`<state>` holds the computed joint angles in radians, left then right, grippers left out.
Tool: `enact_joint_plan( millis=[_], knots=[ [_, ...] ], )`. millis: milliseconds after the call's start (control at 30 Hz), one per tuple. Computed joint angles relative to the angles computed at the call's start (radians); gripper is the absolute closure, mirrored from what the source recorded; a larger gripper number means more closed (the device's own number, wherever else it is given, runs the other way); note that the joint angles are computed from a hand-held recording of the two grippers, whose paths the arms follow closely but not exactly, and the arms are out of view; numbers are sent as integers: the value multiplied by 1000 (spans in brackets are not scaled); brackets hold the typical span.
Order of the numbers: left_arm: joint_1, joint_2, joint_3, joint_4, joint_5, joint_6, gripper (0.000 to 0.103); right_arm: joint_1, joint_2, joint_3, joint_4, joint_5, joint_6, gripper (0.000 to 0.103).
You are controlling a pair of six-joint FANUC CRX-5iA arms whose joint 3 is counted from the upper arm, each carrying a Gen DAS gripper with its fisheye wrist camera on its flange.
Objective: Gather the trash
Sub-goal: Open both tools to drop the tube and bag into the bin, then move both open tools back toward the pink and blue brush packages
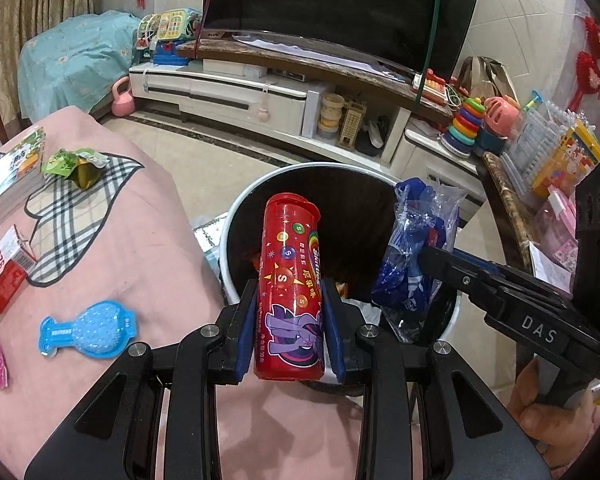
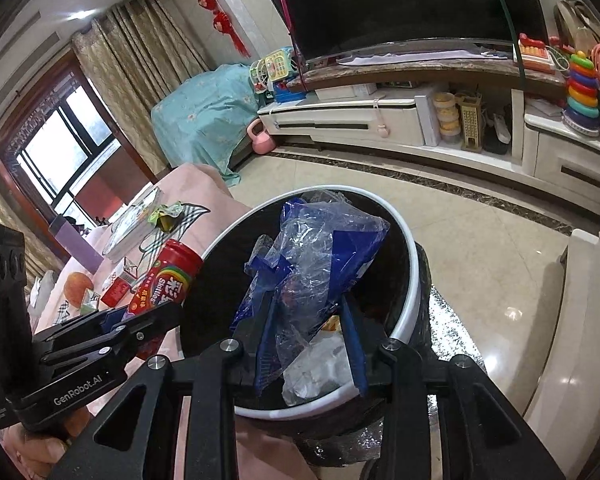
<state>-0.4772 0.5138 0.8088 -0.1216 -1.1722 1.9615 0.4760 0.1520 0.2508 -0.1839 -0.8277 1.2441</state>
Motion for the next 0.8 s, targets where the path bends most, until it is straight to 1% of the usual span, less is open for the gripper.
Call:
enact_joint_plan(
  millis=[67,133,167,200,233,267,433,500,533,600,633,700,767,800],
  knots=[
    [2,9,12,4,-12,8,74,-1,1,0,8,2,-9,68],
    [2,8,11,0,-17,12,72,-3,0,-3,11,6,-17,63],
    [3,0,0,2,-8,13,67,-4,-1,-3,7,6,-18,60],
    [4,-6,-9,3,-1,16,58,-4,-4,-7,7,8,-20,58],
    [4,-17,-22,-1,8,23,55,-4,-5,-7,5,9,-20,56],
    [3,-26,-32,-9,17,31,53,-4,-8,-10,3,12,-20,51],
    [12,-95,-127,-17,60,65,51,3,-27,-28,-8,32,-26,45],
    [16,-132,-178,-29,75,89,47,7,-33,-34,-14,42,-25,35],
    [18,-154,-210,-37,82,105,46,11,-40,-42,-19,51,-24,33],
    [23,-186,-257,-44,90,129,46,13,-45,-47,-41,61,-14,24],
    [26,-203,-281,-48,92,141,46,15,-48,-49,-51,64,-10,22],
    [33,-243,-337,-60,98,179,45,30,-59,-65,-50,85,-18,12],
    [41,-278,-385,-65,105,214,45,48,-68,-82,-38,108,-29,8],
    [47,-295,-409,-66,107,227,44,57,-71,-85,-36,114,-27,8]
  ],
)
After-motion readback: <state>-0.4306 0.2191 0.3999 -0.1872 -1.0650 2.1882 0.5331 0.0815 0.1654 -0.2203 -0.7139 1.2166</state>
